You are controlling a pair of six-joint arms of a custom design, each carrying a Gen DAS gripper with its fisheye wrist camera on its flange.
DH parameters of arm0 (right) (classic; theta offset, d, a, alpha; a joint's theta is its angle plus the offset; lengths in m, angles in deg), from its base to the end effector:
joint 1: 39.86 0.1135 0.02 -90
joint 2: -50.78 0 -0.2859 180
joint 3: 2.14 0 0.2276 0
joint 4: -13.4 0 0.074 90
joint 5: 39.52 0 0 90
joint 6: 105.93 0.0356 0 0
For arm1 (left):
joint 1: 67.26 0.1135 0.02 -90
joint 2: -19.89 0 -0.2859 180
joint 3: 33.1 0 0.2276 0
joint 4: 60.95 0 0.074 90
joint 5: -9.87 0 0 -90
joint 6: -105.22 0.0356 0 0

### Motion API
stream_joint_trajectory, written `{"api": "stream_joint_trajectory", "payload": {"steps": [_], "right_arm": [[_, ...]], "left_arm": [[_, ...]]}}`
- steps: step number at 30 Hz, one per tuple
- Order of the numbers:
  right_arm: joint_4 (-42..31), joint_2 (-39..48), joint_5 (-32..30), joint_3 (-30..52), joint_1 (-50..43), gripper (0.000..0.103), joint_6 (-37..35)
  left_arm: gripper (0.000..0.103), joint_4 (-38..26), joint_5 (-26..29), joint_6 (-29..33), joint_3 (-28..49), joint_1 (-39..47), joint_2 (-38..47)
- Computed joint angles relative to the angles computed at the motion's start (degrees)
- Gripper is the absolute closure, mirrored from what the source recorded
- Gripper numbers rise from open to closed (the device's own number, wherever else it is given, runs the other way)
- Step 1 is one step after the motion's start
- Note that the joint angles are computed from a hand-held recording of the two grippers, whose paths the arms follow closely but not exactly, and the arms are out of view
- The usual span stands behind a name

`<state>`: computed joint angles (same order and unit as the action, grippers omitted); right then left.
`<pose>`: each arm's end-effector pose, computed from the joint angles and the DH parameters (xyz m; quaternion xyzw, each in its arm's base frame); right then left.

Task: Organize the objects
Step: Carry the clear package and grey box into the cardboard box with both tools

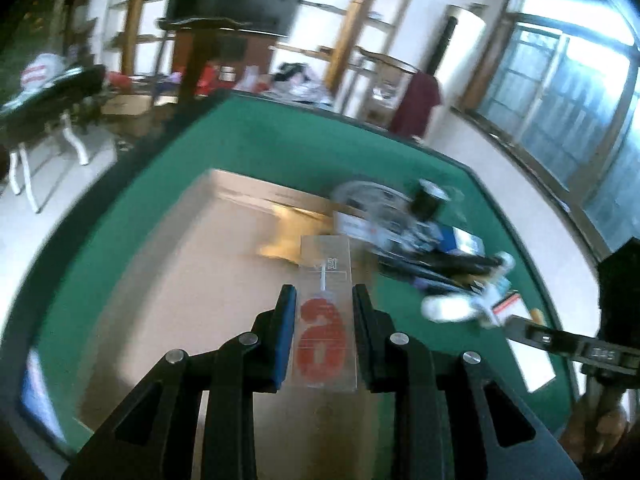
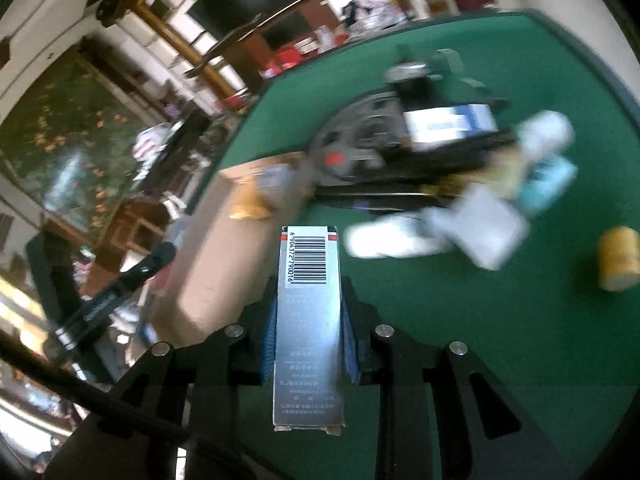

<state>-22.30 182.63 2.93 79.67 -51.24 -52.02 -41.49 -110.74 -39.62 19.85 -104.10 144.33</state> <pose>0.3622 -0.0461 0.0543 -0.2103 0.8901 0.3551 0.1933 0.2656 -0.1764 0.0510 -0.2275 0.8874 -0.0512 0.3977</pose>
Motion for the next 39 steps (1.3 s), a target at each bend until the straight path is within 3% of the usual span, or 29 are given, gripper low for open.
{"api": "stream_joint_trajectory", "payload": {"steps": [3, 6, 11, 17, 22, 29, 33, 37, 39], "right_arm": [[4.26, 0.33, -0.53, 0.05, 6.59, 0.079, 7.23], [5.96, 3.16, -1.61, 4.01, 13.04, 0.079, 15.74], [10.89, 8.14, -0.08, 11.27, 22.91, 0.078, 29.44], [10.47, 15.87, 2.49, 22.47, 29.76, 0.078, 38.94], [9.95, 20.66, 5.24, 28.81, 31.63, 0.078, 43.06], [9.24, 21.64, 7.1, 30.79, 31.89, 0.078, 42.75], [9.98, 21.1, 7.13, 29.54, 31.5, 0.078, 42.66], [11.82, 20.25, 6.83, 26.9, 31.56, 0.078, 41.97], [12.36, 19.96, 6.69, 26.01, 31.63, 0.077, 41.8]], "left_arm": [[0.079, 1.28, 0.97, 2.83, -2.31, 5.07, -0.35], [0.079, 5.4, 5.45, 5.85, -2.88, 10.61, 1.84], [0.079, 8.12, 11.9, 10.16, 1.28, 17.64, 7.45], [0.079, 11.48, 19.36, 10.59, 3.02, 23.75, 12.26], [0.079, 16.36, 23.06, 7.85, 2.8, 25.87, 15.98], [0.076, 24.43, 20.59, 4.7, -1.41, 25.26, 17.69], [0.06, 21.83, 18.71, 4.45, -0.62, 23.26, 16.88], [0.057, 18.17, 15.62, 2.93, -0.34, 21.07, 15.75], [0.056, 19.82, 14.97, 1.56, -1.55, 20.65, 15.83]]}}
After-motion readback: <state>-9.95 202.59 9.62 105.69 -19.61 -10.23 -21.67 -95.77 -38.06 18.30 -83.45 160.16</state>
